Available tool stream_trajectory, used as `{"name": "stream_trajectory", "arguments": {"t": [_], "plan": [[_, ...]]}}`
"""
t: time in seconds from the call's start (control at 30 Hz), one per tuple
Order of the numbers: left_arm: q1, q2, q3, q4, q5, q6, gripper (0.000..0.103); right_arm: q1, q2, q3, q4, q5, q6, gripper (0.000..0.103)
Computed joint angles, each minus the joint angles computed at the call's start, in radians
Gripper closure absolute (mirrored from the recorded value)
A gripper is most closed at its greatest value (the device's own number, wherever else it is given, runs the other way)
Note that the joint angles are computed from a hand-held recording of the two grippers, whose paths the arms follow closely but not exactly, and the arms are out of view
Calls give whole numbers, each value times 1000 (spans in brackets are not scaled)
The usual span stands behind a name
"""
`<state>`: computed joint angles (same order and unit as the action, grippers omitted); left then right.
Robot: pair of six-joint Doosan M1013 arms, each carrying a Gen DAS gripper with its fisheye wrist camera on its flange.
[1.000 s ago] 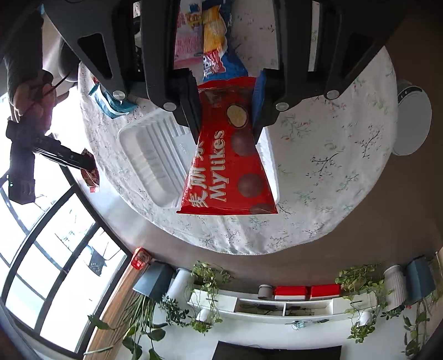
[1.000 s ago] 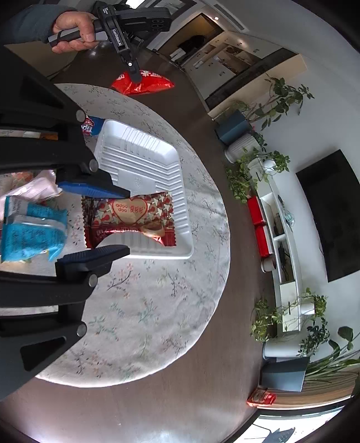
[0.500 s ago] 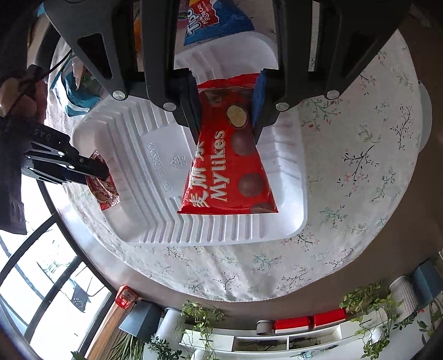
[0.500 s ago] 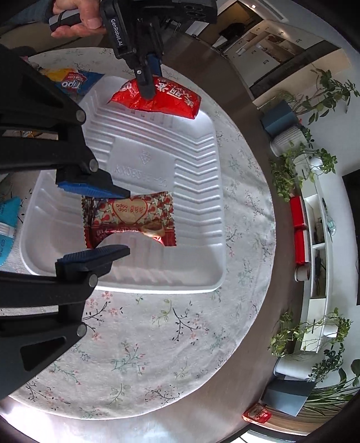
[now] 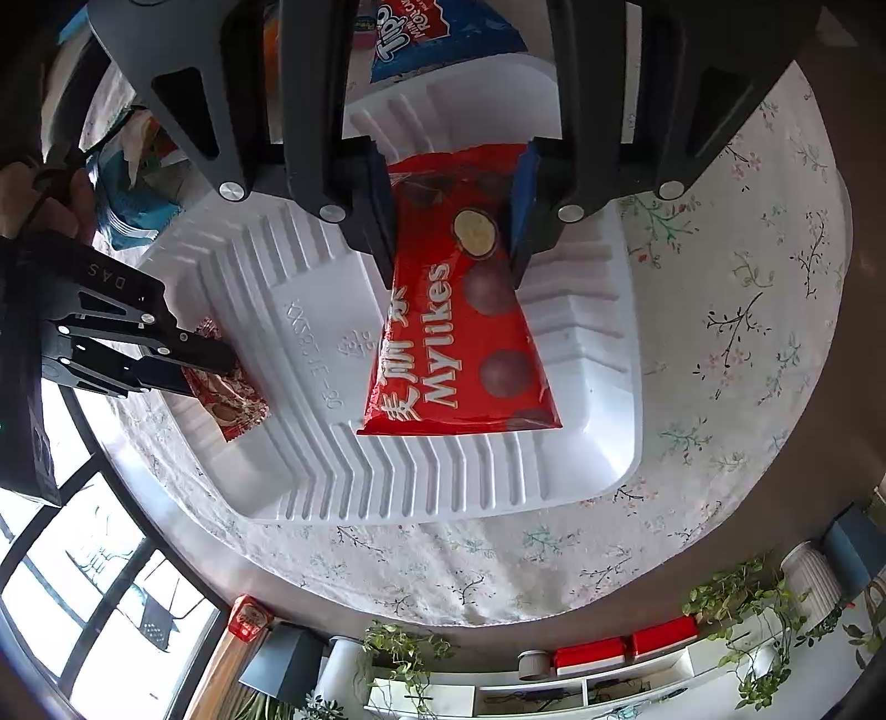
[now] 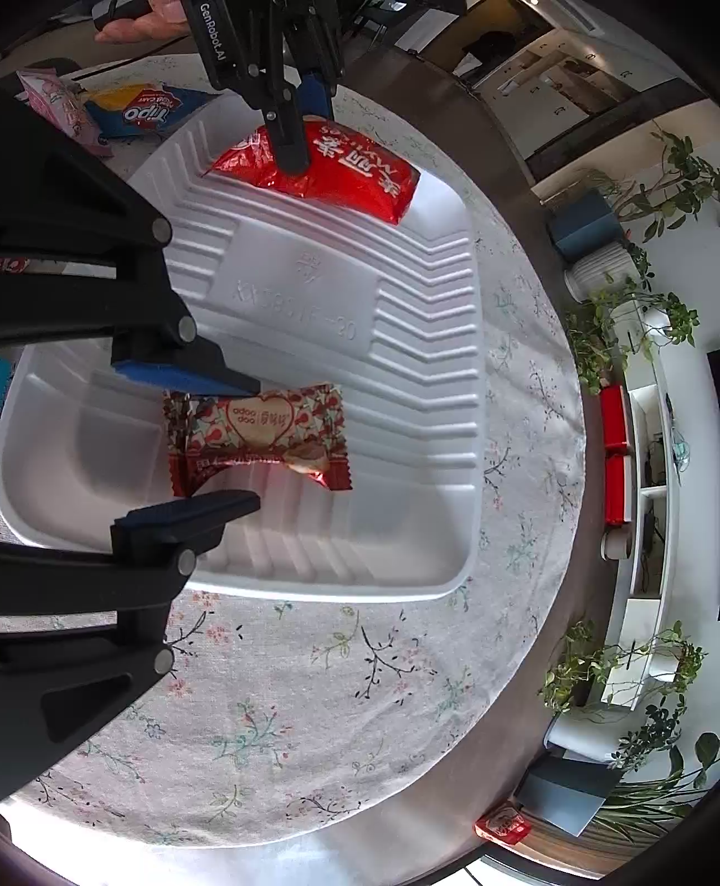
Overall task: Organize snacks
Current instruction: 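Carry both snacks over the white tray and open both grippers to drop them, then withdraw from the tray and move the right gripper to the black-gold bag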
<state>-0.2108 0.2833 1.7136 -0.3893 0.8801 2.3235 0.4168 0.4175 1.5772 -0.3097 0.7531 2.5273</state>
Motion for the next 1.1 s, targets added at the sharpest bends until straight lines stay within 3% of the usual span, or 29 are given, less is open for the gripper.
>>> {"name": "stream_trajectory", "arguments": {"t": [0.07, 0.3, 0.37, 0.43, 0.63, 0.8, 0.9, 1.03, 1.1], "plan": [[-5, 2, 1, 15, 0, -10, 58, 1, 1, -2, -3, 4, -5, 66], [3, -12, 7, -7, -14, -2, 49, -7, -9, 7, 8, -16, -17, 57], [9, -21, 8, -16, -20, 0, 43, -4, -16, 10, -7, -19, -15, 52], [17, -31, 10, -34, -25, 6, 37, 3, -24, 11, -45, -12, 9, 37], [71, -90, 40, -149, -25, 79, 20, 14, -91, 51, -108, -69, 104, 27], [170, -151, 100, -397, 67, 252, 0, 58, -189, 139, -304, -187, 355, 14], [222, -190, 154, -486, 114, 344, 0, 100, -242, 205, -489, -253, 602, 5], [286, -293, 293, -656, 67, 590, 0, 168, -284, 273, -637, -267, 813, 3], [295, -347, 345, -641, 24, 621, 0, 209, -292, 294, -683, -237, 890, 3]]}}
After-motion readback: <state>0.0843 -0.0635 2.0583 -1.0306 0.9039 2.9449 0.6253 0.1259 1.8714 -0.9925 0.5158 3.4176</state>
